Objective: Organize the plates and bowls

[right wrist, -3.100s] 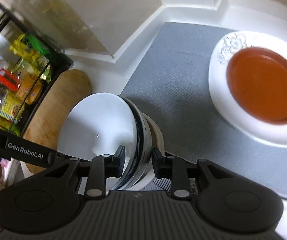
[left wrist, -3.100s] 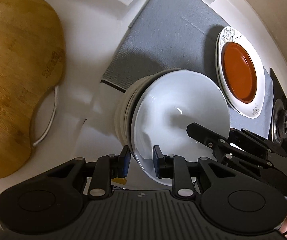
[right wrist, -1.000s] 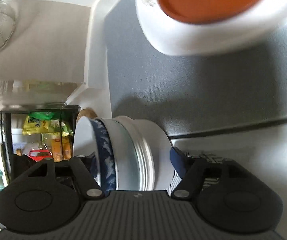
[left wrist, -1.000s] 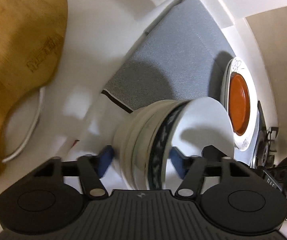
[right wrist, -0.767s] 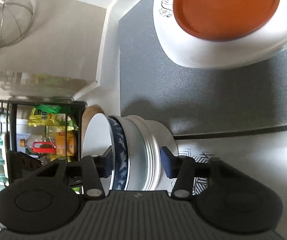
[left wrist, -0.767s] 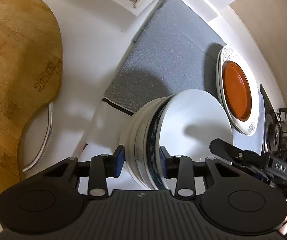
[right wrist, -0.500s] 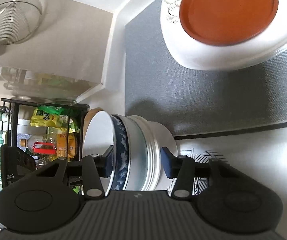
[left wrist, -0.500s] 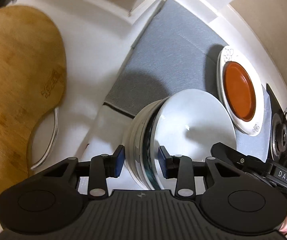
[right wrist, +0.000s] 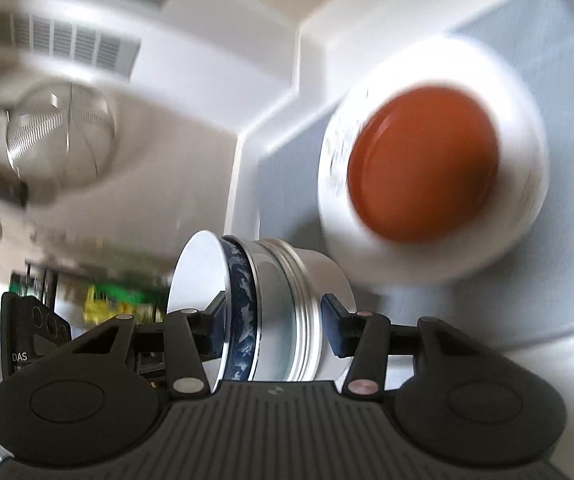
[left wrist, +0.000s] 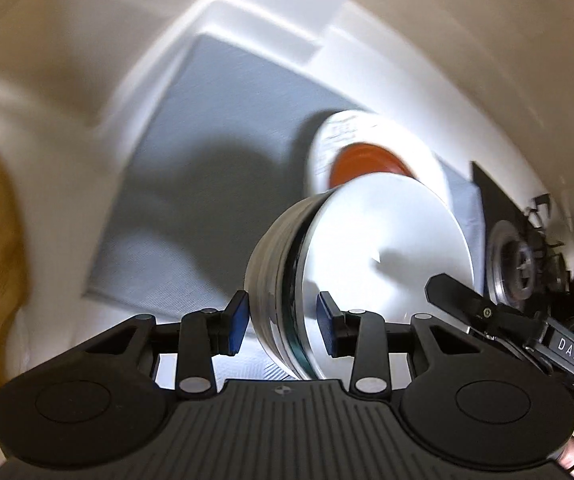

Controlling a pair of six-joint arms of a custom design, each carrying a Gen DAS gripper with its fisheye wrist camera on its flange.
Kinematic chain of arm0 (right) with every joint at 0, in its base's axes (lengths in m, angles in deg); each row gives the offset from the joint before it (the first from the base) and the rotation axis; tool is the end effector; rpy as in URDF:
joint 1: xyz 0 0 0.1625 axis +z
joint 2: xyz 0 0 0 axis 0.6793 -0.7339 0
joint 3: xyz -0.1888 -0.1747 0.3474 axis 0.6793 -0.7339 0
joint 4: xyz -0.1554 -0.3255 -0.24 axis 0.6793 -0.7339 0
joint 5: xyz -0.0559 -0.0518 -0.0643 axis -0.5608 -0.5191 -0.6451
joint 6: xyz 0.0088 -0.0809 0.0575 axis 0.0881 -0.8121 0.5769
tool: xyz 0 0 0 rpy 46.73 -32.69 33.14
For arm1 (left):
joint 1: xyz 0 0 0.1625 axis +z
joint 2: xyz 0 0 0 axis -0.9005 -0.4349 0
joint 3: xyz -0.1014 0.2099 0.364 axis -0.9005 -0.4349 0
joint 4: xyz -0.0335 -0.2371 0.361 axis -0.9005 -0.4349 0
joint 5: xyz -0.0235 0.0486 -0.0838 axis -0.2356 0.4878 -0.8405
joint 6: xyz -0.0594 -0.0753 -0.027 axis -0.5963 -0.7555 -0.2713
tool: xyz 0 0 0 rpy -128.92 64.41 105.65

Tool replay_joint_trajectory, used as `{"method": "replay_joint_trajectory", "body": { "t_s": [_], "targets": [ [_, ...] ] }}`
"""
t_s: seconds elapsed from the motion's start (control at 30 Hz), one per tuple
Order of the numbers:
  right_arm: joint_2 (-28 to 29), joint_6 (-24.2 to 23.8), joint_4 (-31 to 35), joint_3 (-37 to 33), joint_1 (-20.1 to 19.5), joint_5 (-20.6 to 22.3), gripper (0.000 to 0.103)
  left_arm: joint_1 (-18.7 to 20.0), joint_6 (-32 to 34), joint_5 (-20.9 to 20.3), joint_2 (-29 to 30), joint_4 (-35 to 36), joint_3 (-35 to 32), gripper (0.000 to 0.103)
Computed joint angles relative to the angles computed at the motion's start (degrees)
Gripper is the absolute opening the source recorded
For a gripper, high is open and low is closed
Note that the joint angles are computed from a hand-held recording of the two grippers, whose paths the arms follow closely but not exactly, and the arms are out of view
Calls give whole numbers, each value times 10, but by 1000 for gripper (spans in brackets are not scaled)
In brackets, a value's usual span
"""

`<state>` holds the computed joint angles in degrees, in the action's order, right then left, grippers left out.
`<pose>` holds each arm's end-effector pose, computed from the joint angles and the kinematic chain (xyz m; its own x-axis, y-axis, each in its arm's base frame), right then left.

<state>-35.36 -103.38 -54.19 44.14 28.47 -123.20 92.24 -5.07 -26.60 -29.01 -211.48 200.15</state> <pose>0.0198 -0.4411 0.2200 -0.9696 -0.1252 -0.2104 -0.0840 0.9773 -0.1944 -0.2212 -0.3308 0.1592 -0.8592 -0.3969 -0.3229 -0.1974 0.8393 -0.5065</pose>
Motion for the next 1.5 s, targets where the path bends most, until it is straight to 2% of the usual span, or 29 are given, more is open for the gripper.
{"method": "replay_joint_trajectory", "body": {
  "t_s": [0.13,0.37,0.4,0.43,0.5,0.53,0.57,0.6,0.63,0.67,0.77,0.83,0.9,1.07,1.1,1.13,1.17,1.2,1.33,1.5],
  "targets": [
    [9,0,-4,-42,2,2,54,33,69,1,57,-62,-38,40],
    [36,-15,-27,-90,-1,2,52,66,159,13,134,-98,-99,39],
    [41,-19,-32,-94,-2,6,52,71,174,13,141,-112,-101,34],
    [47,-19,-35,-99,-5,12,50,74,183,13,145,-108,-104,34],
    [58,-14,-40,-110,-12,27,36,83,169,17,165,-86,-120,33],
    [66,-18,-41,-118,-11,23,25,91,174,18,174,-87,-123,35],
    [75,-14,-38,-123,-10,19,6,104,182,14,184,-100,-124,39],
    [87,-18,-12,-136,-17,33,0,117,173,5,189,-118,-120,43],
    [96,-36,6,-143,-25,57,0,128,168,2,195,-128,-119,38],
    [102,-42,-1,-145,-24,60,0,135,176,6,199,-129,-118,29],
    [112,-47,-53,-149,-4,29,0,152,165,-12,191,-188,-91,29],
    [118,-33,-42,-160,-11,38,0,154,173,-20,184,-200,-83,29],
    [116,-39,-54,-160,-12,30,0,154,176,-19,184,-203,-80,29],
    [108,-16,-44,-168,-15,18,0,171,200,-27,190,-228,-86,29],
    [102,-7,-52,-165,-12,5,13,175,204,-30,193,-234,-87,28],
    [95,-3,-59,-159,-8,-13,58,177,207,-35,195,-237,-88,27],
    [84,-5,-63,-149,-8,-20,95,181,214,-40,198,-242,-89,27],
    [70,-10,-66,-136,-12,-14,100,185,222,-42,203,-252,-89,28],
    [39,-22,-84,-89,1,-27,101,184,236,-36,207,-263,-86,28],
    [67,-66,-183,-54,68,-142,101,182,245,-35,207,-277,-79,28]
  ]
}}
